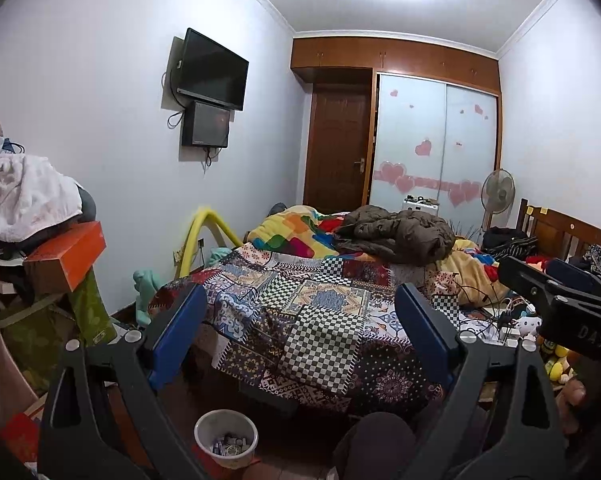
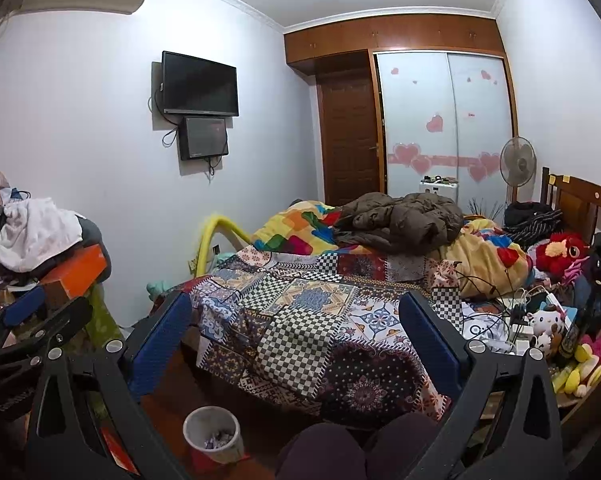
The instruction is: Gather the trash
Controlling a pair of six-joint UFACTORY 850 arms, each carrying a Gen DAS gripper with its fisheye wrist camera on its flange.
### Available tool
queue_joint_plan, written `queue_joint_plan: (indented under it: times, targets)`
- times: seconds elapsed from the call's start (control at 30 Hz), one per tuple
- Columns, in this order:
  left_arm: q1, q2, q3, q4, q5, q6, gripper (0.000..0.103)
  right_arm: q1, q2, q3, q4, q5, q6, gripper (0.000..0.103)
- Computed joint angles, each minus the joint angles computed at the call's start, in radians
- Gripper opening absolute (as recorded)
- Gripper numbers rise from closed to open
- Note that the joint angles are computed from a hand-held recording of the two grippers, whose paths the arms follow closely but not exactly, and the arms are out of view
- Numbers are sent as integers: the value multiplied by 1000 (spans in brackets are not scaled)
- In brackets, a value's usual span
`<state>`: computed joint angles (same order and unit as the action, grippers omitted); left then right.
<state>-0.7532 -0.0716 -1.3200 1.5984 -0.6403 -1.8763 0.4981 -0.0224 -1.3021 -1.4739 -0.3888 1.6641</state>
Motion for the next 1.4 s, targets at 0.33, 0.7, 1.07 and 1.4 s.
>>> queue_joint_plan:
  times: [0.33, 0.7, 1.07, 1.4]
  targets:
    - [1, -4, -7, -15, 3, 18, 96, -1, 3, -1, 10, 6, -12, 103]
    - [8, -5, -10, -16, 2, 29, 102, -9, 3, -4, 31, 17, -39, 103]
    - [20, 8, 8, 6, 26, 3, 102, -13, 4, -3, 44, 24, -54, 103]
    - [35, 26, 26, 18, 64, -16, 102, -23, 13, 5, 71, 44, -89, 103]
